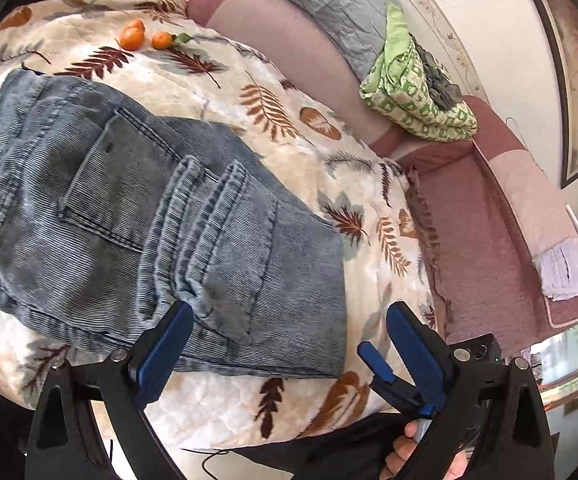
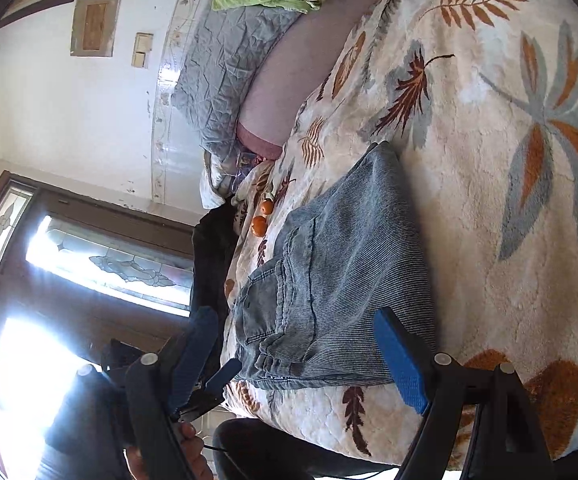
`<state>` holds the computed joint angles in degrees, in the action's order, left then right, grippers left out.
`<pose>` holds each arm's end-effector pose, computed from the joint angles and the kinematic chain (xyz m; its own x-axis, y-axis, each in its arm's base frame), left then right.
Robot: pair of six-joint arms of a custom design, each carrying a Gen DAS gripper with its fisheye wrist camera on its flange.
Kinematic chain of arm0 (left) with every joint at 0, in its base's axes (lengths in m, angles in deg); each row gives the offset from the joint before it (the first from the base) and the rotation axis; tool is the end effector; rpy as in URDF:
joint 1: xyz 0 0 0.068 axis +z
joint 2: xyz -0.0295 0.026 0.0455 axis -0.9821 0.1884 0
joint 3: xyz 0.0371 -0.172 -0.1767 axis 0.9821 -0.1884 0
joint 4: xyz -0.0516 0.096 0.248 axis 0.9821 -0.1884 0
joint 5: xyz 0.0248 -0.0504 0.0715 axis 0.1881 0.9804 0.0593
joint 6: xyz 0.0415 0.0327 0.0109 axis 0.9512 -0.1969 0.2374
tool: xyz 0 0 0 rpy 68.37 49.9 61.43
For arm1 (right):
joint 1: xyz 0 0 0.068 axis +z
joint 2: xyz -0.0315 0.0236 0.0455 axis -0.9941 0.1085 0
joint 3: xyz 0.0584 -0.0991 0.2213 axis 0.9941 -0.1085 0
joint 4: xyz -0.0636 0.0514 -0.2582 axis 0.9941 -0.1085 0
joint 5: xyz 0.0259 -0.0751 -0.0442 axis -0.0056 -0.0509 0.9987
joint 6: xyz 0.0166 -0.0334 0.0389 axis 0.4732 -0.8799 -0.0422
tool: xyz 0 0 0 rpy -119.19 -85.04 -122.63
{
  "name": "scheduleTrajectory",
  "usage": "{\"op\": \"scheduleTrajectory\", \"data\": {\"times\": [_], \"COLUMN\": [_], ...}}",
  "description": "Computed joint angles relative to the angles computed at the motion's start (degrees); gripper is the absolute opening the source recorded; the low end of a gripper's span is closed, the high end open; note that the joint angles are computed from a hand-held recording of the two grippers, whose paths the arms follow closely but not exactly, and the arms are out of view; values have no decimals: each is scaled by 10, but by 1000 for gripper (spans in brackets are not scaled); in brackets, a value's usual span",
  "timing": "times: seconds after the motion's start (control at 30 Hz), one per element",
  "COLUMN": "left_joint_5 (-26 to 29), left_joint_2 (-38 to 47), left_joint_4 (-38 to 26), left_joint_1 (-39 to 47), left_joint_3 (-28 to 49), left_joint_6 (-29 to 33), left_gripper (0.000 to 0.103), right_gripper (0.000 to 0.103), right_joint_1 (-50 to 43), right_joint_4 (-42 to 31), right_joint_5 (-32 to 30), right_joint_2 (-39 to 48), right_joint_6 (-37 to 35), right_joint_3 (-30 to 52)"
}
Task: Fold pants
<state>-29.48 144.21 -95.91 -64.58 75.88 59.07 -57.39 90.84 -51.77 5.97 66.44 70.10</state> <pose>0.3376 0.0608 0.2715 -0.9087 -0.1914 -0.3711 0.1168 0.7367 -0.6660 0.2668 0.1441 0.2297 -0.7472 0.6251 -0.2258 0.0755 0.4174 0.9056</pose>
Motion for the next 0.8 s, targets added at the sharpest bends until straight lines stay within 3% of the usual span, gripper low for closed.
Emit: {"op": "scheduleTrajectory", "data": {"times": [0.07,0.13,0.4,0.8], "left_joint_5": [-8,-11,-90,-118], "left_joint_2": [14,25,-8,27], "left_joint_4": [-6,-14,39,48], "left_joint_1": [-12,-21,-27,-41], "left_joint_3": [8,19,-34,-15], "left_joint_6": [-5,0,-29,-81], "left_gripper": [80,72,74,74], "right_gripper": [83,83,83,83], "right_joint_1": [-1,-4,-13,-10], "right_joint_4": [1,8,26,26], "right_joint_5": [-1,-6,-22,-23], "right_joint_2": [-2,-5,-19,-22], "right_joint_6": [0,2,6,3], "right_joint_3": [-2,-7,-25,-25]}}
